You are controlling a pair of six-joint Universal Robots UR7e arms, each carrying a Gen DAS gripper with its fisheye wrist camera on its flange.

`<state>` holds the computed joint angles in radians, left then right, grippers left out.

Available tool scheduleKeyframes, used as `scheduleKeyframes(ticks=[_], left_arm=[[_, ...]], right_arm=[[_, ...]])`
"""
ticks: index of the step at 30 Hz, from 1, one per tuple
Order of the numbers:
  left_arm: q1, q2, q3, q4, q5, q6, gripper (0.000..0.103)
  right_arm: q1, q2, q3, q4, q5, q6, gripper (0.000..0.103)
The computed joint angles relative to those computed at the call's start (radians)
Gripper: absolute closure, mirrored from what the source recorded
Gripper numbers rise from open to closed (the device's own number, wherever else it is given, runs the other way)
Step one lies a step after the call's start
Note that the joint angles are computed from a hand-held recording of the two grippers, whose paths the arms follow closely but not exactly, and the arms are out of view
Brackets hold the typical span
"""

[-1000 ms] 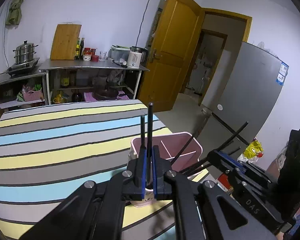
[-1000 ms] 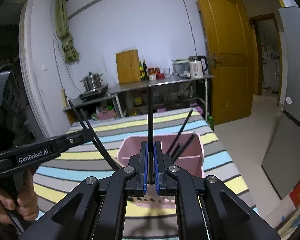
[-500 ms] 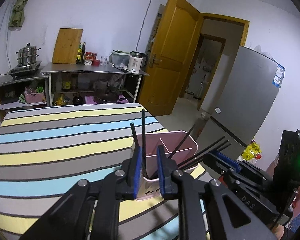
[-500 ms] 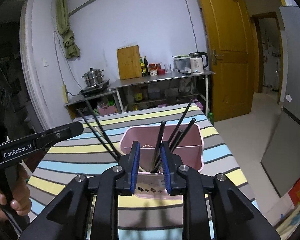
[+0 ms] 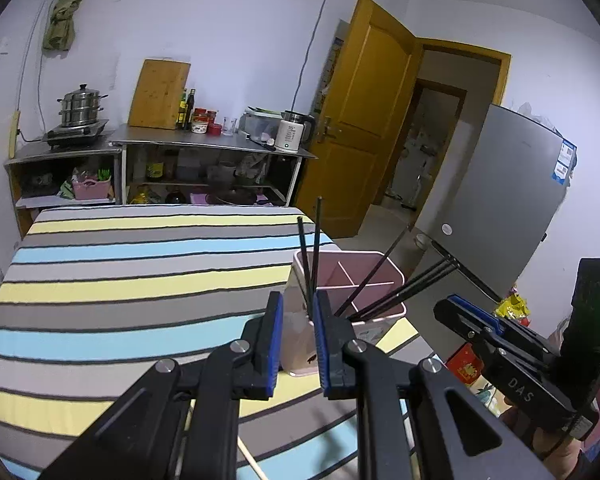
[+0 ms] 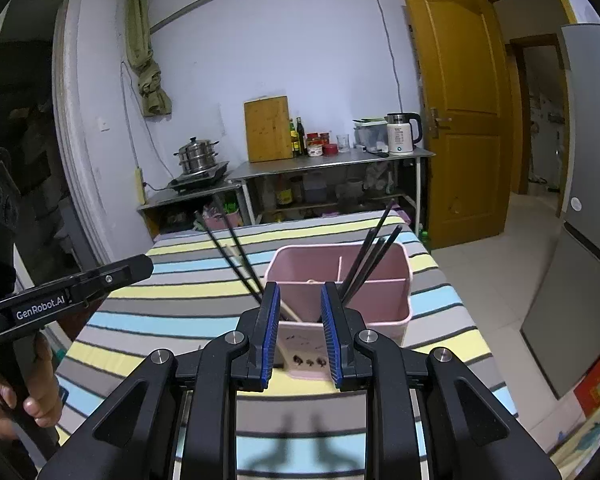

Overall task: Organize utensils
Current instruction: 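Move both open grippers back over the last metal and wooden chopsticks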

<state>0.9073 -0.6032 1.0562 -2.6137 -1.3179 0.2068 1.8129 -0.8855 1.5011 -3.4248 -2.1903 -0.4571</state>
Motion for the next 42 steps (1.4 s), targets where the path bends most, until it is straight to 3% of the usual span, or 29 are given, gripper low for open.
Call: scheduleKeyframes(ticks=[24,42], left_arm=[[0.028,-0.127,0.271,-0.123,0.078,-0.026,0.087],[0.076,-0.122,0.311,-0.060,0.117,-0.101,0.087]], right_arm=[[0.002,-0.015,0.127,0.021,0.038,0.061,0.081],[-0.029,0.022,0.147,0.123,0.072,0.116,0.081]])
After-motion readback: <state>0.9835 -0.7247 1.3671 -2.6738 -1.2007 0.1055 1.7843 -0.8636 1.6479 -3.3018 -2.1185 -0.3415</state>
